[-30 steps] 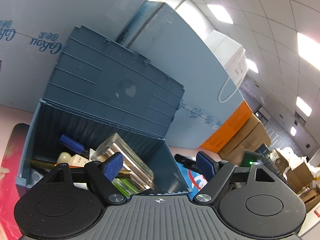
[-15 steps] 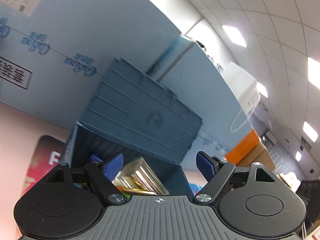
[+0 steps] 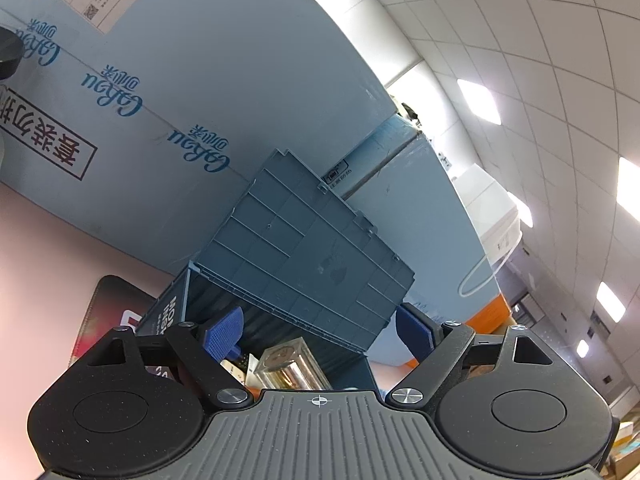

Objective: Organize rigid objects
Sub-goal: 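Carry the blue-and-white marker into the blue box and release it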

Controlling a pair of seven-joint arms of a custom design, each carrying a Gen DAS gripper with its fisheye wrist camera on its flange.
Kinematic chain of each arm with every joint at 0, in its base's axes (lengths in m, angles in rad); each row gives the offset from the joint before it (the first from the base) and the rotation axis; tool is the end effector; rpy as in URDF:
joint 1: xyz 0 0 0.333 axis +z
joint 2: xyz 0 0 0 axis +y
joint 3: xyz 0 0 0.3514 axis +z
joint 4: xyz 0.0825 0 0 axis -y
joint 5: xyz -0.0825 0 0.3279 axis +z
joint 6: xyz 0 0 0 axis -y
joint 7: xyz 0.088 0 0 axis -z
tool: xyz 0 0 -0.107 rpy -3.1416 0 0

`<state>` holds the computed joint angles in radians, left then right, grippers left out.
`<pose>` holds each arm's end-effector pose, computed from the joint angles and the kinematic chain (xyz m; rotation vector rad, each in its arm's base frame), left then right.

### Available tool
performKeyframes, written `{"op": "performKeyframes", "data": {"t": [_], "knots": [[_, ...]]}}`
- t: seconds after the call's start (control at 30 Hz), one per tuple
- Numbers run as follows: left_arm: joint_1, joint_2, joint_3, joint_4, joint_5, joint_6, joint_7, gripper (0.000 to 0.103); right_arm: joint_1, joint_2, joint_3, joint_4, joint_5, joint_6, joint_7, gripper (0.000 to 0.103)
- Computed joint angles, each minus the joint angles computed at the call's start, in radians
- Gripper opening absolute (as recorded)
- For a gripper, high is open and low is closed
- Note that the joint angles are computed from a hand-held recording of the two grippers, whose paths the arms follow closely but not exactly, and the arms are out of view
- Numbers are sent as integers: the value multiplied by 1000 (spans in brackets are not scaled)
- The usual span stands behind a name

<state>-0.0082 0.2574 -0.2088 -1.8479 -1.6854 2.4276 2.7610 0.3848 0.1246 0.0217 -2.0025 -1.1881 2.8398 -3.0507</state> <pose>0.5995 -0.1232 0.4888 1.5918 -1.7883 1.7753 0.5017 0.2681 0.5173 -1.4377 1.7951 -0.6675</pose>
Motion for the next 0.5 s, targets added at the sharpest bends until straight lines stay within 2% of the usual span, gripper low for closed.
{"op": "performKeyframes", "data": {"t": [0.03, 0.1, 0.23, 0.5], "knots": [[-1, 2, -1, 2, 1, -1, -1, 86, -7, -1, -4, -11, 2, 20, 3, 76], [-1, 5, -2, 4, 10, -7, -4, 86, -17, 1, 4, -19, 89, 35, -63, 76], [-3, 10, -6, 8, 30, -11, -10, 86, -5, 5, 5, -9, 164, -7, -139, 77], [-1, 15, -12, 13, 38, -11, -19, 86, 28, 15, -3, 16, 157, -80, -124, 78]]}}
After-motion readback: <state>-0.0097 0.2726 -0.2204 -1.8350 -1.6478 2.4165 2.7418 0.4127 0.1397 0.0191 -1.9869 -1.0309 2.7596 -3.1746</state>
